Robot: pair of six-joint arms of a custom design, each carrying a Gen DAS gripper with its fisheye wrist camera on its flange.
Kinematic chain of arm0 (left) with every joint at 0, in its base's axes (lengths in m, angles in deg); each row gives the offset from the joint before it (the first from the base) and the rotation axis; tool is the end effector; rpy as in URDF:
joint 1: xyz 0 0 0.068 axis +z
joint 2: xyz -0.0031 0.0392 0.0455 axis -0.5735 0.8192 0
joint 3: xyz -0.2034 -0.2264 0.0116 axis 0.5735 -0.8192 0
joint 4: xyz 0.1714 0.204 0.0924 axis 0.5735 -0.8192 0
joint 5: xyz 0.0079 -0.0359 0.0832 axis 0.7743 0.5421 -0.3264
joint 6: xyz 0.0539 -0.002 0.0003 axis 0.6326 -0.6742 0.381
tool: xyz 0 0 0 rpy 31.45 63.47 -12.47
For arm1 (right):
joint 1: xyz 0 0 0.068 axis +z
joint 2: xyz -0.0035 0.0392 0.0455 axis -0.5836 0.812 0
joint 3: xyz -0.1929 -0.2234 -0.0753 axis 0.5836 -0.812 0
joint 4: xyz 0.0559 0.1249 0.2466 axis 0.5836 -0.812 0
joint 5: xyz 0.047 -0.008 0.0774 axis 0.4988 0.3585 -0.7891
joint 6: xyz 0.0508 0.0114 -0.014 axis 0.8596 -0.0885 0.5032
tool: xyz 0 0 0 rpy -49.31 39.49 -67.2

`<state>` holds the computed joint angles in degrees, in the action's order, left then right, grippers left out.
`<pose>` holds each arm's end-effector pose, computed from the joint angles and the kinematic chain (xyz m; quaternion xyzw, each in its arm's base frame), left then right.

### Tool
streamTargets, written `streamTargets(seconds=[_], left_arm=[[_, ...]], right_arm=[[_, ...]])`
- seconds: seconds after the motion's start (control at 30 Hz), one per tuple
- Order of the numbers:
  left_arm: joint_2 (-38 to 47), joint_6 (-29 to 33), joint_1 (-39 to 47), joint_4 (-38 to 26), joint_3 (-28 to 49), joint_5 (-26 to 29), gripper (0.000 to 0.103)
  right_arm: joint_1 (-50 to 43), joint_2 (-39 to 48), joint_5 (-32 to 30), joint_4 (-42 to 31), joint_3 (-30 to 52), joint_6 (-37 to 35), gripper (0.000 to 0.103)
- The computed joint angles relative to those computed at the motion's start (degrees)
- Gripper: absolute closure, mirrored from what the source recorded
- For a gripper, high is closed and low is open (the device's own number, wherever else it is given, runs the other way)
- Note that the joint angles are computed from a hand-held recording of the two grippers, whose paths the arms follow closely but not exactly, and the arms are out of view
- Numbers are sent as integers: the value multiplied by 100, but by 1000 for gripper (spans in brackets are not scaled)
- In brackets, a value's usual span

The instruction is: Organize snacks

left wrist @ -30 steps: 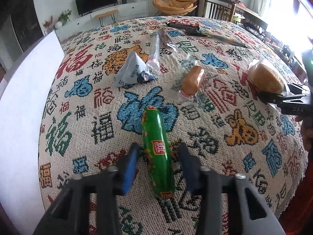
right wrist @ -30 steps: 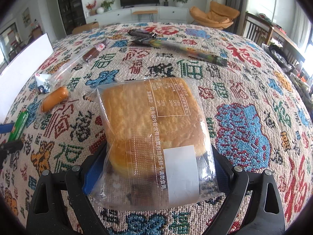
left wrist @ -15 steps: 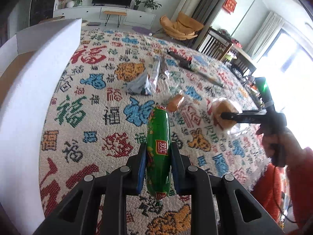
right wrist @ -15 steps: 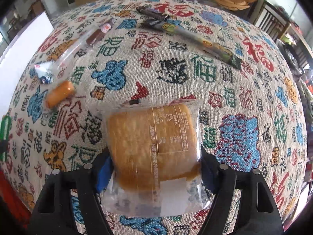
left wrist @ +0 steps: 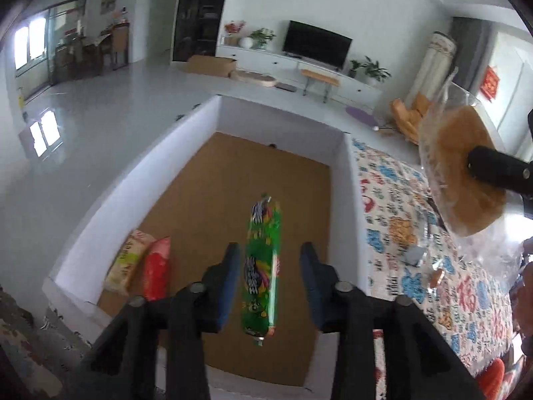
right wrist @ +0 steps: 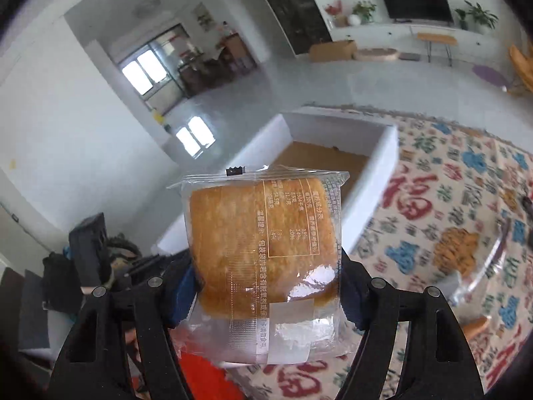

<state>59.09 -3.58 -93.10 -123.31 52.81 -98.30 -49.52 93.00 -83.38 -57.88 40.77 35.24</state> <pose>0.1205 -0.1579 0.3485 -0.0763 0.9252 -0.0807 0.3629 0.2560 -0.0356 0.3687 -0.2007 0.8809 0.3195 0.2859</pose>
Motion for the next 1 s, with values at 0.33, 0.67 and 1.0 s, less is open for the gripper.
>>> streamTargets(seconds=[0.33, 0.67, 1.0], left_arm=[[276, -407, -598, 519, -185, -222, 24], [3431, 599, -1358, 2651, 1335, 968, 5], [6072, 847, -954, 1851, 3302, 594, 5]], right_arm=[[-919, -353, 137, 968, -596, -355, 19], [-4580, 1920, 2041, 4572, -2099, -1230, 19], [-4802, 3304, 2425, 5278, -967, -458, 7]])
